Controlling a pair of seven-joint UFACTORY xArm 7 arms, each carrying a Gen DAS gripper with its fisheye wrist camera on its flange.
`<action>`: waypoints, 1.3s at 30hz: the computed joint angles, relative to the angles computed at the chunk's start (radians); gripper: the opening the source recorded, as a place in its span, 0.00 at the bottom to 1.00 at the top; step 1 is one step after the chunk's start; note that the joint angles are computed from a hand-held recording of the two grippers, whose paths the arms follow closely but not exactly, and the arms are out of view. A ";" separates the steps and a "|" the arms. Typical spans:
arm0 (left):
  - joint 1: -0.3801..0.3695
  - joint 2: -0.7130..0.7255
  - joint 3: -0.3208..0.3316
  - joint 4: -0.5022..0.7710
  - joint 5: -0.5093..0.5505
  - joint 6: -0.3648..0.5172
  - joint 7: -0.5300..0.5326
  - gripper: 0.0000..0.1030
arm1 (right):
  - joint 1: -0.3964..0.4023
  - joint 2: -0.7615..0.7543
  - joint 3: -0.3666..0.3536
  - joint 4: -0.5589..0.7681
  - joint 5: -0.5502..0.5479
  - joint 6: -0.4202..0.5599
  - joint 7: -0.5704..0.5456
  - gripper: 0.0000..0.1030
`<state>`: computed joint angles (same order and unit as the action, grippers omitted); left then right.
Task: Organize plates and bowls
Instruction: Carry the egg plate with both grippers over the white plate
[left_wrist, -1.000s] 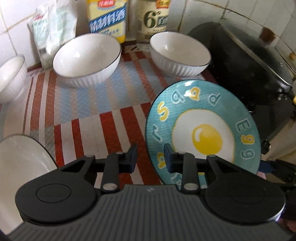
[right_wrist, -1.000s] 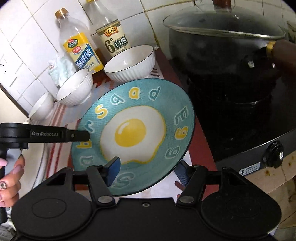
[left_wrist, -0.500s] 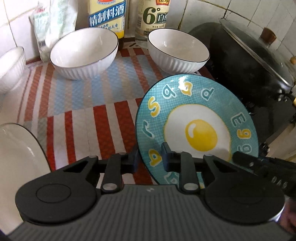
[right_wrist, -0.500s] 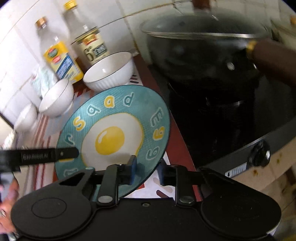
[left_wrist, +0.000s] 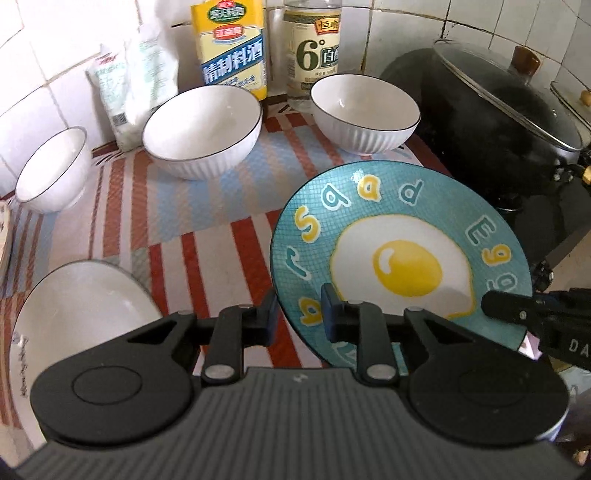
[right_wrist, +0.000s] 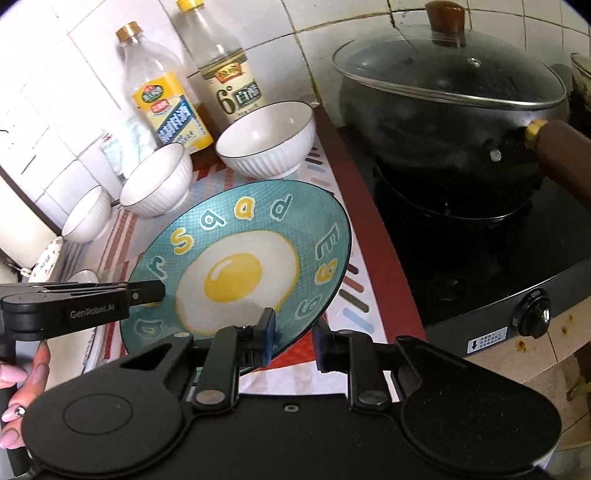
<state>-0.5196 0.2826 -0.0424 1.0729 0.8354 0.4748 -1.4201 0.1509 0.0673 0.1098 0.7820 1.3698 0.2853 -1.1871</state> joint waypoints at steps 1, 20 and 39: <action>0.001 -0.010 -0.004 -0.007 -0.010 0.005 0.007 0.21 | 0.003 -0.015 0.002 -0.010 -0.022 -0.003 0.015 0.24; 0.056 -0.361 -0.182 -0.203 -0.227 0.239 0.036 0.22 | 0.141 -0.310 -0.056 -0.170 -0.336 0.060 0.241 0.26; 0.109 -0.798 -0.317 -0.510 -0.458 0.369 -0.001 0.22 | 0.384 -0.426 -0.086 -0.239 -0.397 0.075 0.303 0.26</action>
